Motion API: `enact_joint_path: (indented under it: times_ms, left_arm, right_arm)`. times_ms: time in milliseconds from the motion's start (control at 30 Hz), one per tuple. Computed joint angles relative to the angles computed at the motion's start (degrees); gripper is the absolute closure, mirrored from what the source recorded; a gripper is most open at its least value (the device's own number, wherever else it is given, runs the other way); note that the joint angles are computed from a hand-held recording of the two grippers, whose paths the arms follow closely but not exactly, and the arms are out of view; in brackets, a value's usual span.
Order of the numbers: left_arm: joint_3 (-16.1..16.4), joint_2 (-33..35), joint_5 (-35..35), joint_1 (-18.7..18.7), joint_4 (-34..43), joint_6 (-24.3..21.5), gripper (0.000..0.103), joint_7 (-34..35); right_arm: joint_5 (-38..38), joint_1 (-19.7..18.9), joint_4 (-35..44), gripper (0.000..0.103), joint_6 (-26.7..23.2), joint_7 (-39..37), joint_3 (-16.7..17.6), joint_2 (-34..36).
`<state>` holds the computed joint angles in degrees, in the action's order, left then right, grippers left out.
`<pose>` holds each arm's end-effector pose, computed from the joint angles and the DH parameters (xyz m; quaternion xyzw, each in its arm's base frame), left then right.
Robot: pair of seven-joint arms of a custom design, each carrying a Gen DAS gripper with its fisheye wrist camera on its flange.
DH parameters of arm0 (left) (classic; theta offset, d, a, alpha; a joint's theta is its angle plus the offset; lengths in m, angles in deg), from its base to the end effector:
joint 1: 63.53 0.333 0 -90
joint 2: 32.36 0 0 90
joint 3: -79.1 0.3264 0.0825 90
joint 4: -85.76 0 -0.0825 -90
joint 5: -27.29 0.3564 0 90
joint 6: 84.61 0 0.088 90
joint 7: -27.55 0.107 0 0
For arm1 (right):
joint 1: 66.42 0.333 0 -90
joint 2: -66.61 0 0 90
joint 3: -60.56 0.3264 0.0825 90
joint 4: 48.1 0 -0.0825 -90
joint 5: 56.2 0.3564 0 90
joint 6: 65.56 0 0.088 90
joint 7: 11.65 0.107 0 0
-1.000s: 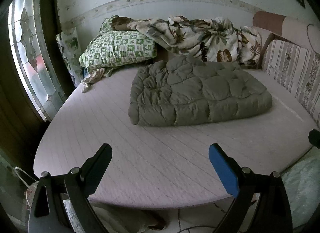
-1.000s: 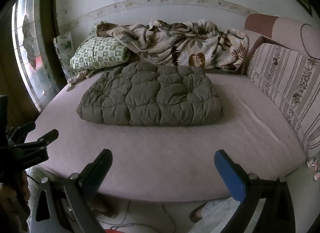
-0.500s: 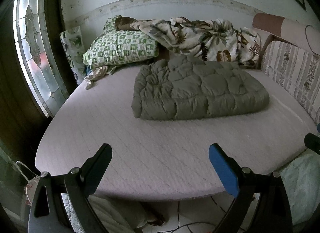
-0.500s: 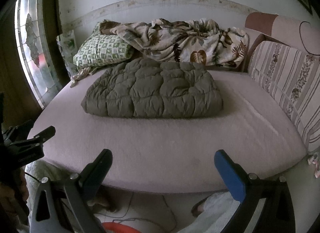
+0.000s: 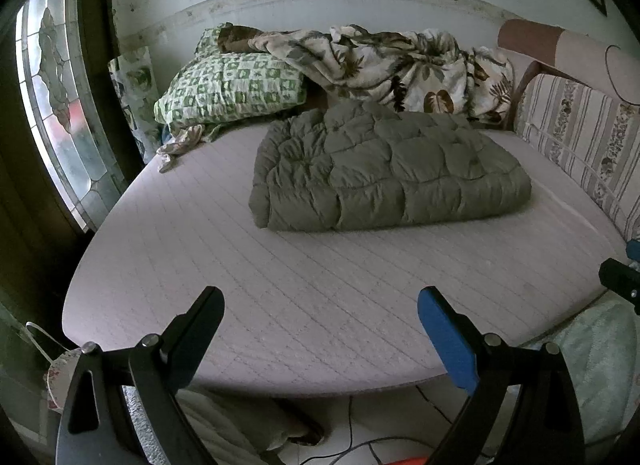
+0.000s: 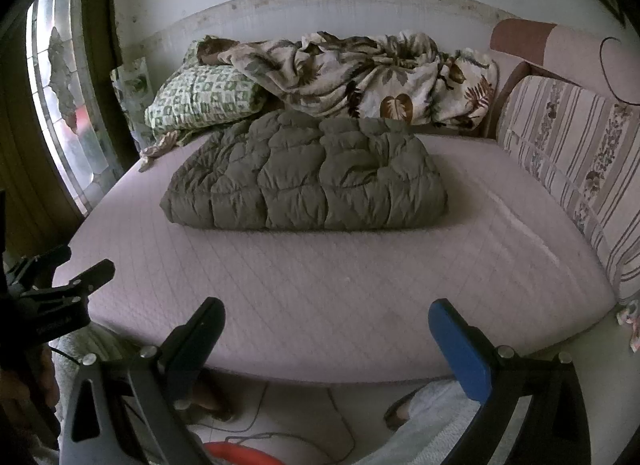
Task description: Fold large clothes
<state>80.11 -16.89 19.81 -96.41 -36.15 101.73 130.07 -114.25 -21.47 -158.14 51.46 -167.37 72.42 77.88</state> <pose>0.5215 -0.3099 0.4148 -0.4080 0.8137 -0.3481 0.2242 0.3646 0.4602 0.4317 -0.4723 0.7817 -0.3264 0.2437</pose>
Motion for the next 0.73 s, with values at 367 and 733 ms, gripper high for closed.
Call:
enact_joint_path:
  times_ms: [367,733]
  left_arm:
    - [1.2,2.2,2.5,-0.8,2.9,-2.7,0.006,-3.2]
    - [1.0,4.3,4.8,-0.4,6.2,-4.3,0.006,-5.4]
  right_arm:
    - [0.7,-1.4,-0.9,0.000,2.7,-0.1,-0.7,0.0]
    - [1.4,-3.1,-1.6,0.000,4.9,-1.0,-1.4,0.0]
